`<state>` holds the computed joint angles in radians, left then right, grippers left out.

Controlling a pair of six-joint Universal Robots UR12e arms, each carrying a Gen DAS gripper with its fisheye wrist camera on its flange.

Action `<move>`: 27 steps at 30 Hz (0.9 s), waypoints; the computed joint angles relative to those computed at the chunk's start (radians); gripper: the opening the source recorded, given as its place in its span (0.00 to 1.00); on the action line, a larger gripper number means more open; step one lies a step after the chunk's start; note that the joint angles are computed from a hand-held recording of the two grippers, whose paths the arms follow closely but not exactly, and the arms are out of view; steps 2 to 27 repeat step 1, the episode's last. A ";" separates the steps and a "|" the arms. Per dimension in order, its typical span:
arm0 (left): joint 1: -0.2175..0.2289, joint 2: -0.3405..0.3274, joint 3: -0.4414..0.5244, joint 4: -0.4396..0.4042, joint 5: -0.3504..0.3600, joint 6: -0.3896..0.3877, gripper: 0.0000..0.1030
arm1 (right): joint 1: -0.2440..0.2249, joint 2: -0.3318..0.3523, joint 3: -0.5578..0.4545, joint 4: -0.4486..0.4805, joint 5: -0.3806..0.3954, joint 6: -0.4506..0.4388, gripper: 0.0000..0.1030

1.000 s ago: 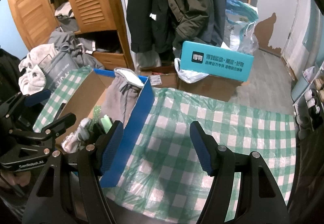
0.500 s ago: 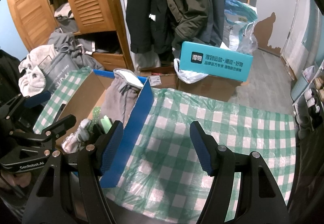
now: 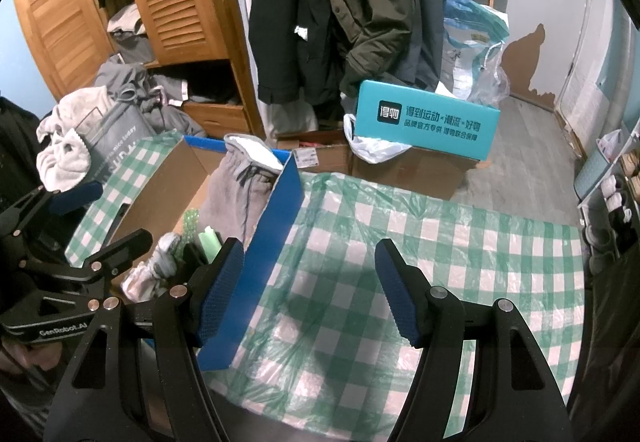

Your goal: Organize soft objects

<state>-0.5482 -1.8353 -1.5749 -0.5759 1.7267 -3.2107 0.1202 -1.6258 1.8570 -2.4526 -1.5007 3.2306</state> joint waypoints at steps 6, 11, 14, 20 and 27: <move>0.000 0.000 0.000 0.000 -0.001 -0.001 0.86 | 0.000 0.000 0.000 0.000 0.001 -0.001 0.65; 0.000 0.000 0.000 0.000 -0.001 -0.001 0.86 | 0.000 0.000 0.000 0.000 0.001 -0.001 0.65; 0.000 0.000 0.000 0.000 -0.001 -0.001 0.86 | 0.000 0.000 0.000 0.000 0.001 -0.001 0.65; 0.000 0.000 0.000 0.000 -0.001 -0.001 0.86 | 0.000 0.000 0.000 0.000 0.001 -0.001 0.65; 0.000 0.000 0.000 0.000 -0.001 -0.001 0.86 | 0.000 0.000 0.000 0.000 0.001 -0.001 0.65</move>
